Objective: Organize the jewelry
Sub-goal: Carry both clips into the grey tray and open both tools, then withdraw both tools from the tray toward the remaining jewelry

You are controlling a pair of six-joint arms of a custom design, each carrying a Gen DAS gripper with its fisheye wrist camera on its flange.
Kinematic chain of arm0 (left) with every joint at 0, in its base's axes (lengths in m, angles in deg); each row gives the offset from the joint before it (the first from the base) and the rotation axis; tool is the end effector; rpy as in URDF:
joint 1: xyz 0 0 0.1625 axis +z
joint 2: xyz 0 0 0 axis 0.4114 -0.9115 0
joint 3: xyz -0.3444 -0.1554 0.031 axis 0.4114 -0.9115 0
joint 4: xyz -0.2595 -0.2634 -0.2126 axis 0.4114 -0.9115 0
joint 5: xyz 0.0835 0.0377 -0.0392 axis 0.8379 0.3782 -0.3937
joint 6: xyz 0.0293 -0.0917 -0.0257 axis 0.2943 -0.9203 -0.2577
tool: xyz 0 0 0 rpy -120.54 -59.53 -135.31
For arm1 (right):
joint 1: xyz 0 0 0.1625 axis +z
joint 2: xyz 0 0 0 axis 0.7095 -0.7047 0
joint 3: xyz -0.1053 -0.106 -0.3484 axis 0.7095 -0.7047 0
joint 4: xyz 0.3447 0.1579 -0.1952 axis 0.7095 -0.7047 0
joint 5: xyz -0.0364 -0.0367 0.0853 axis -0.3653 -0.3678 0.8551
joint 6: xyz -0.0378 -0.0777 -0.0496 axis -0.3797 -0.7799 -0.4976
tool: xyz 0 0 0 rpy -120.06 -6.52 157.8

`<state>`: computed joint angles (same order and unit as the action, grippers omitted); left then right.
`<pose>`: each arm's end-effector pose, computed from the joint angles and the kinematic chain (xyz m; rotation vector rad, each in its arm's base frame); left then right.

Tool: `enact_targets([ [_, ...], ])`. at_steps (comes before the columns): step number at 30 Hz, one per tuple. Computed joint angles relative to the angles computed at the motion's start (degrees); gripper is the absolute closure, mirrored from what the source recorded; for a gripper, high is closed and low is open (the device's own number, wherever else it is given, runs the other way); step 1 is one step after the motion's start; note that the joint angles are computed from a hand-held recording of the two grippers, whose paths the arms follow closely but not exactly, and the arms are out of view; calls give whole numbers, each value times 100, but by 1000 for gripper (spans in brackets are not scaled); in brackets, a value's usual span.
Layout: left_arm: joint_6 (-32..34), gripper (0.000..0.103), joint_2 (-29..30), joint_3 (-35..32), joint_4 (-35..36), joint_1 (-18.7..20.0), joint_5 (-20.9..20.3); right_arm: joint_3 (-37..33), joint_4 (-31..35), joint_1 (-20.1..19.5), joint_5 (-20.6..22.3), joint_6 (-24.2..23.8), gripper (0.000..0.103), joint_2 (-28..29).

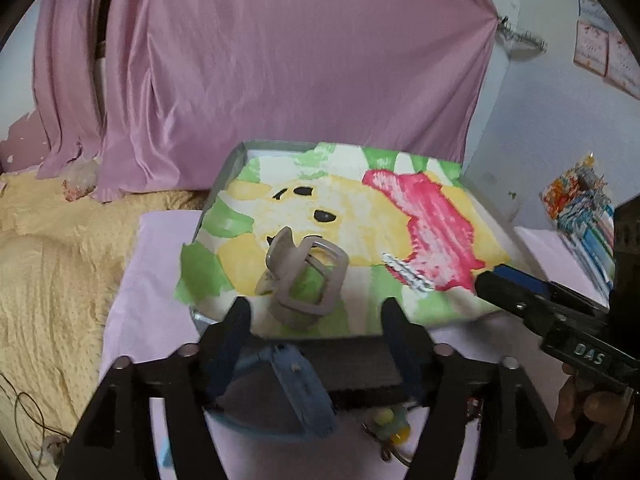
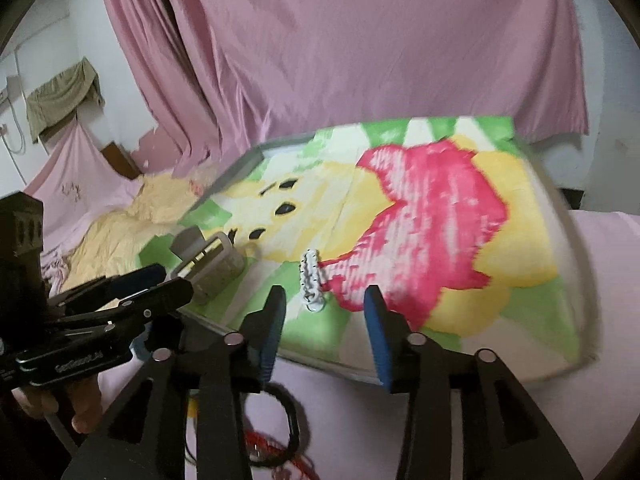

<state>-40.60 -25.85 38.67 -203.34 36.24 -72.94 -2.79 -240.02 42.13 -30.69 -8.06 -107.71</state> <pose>-0.2026 -0.7409 0.0573 0.6450 2.4568 -0.8817 0.0743 -0.7360 0.1594 0.3473 -2.4866 1.0397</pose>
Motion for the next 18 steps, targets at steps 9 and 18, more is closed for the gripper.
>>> enact_targets([
  [9, 346, 10, -418, 1285, -1809, -268, 55, 1502, -1896, -126, 477, -304, 29, -744],
  [18, 965, 0, -489, 2144, -3555, -488, 122, 2655, -3920, -131, 520, -1040, 11, -1020],
])
